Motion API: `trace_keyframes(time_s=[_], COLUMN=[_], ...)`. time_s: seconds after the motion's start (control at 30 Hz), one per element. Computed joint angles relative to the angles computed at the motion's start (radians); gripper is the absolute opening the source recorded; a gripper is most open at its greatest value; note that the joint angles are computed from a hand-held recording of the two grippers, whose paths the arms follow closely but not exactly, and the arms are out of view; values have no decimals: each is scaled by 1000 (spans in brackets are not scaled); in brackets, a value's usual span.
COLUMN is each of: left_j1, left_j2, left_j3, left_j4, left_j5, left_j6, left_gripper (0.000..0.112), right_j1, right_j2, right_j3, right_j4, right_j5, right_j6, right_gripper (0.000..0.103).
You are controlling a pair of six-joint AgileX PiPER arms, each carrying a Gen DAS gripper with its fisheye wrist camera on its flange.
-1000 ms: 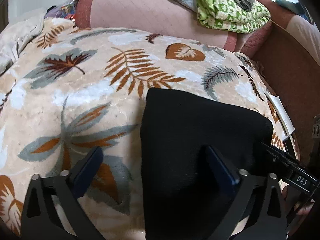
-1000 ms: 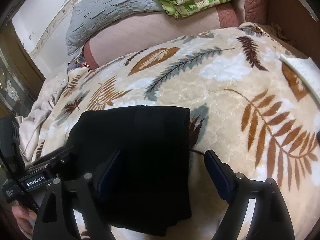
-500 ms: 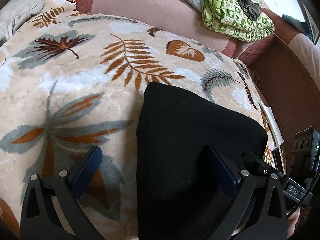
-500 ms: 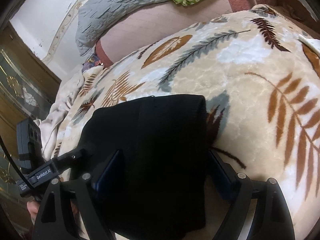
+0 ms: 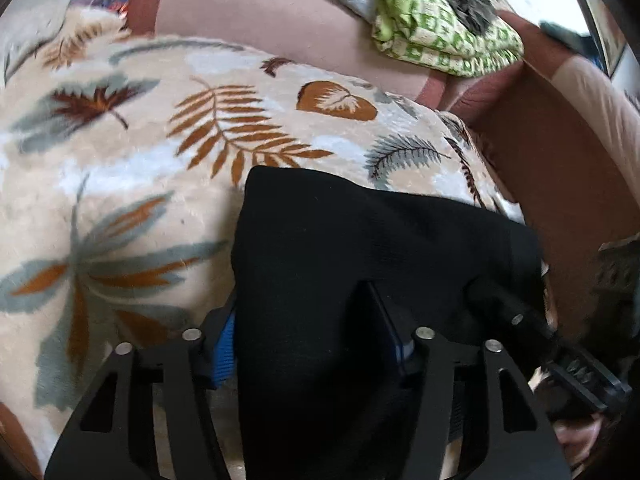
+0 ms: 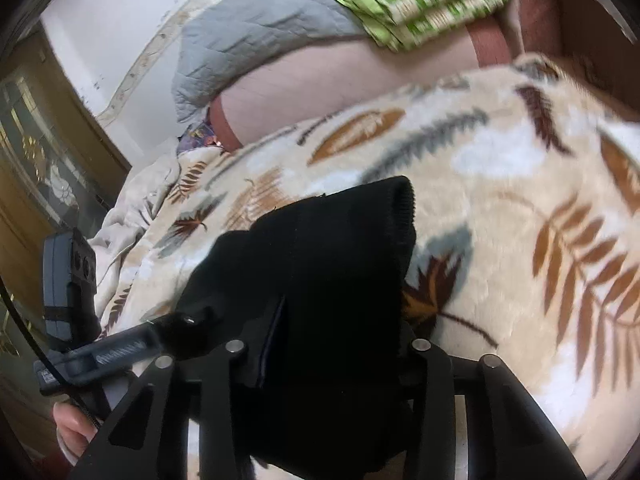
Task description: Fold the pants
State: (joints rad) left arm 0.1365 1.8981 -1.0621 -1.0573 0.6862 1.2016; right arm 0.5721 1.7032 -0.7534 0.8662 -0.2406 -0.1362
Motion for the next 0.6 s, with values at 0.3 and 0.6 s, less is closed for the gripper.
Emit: trace_keyframes(time_s=[0.3, 0.6], left_j1=[59, 166], left_j2=[-42, -23], left_j3=[-36, -212], left_j4=[23, 97], left_j5=[73, 126], left_j6=[-34, -165], left_gripper=[37, 36], right_j1=[47, 15], right_j2=[-28, 99], right_j3=[-72, -322], right_j4=[312, 135], right_j5=[0, 111], right_j6=[-336, -236], right_gripper=[38, 38])
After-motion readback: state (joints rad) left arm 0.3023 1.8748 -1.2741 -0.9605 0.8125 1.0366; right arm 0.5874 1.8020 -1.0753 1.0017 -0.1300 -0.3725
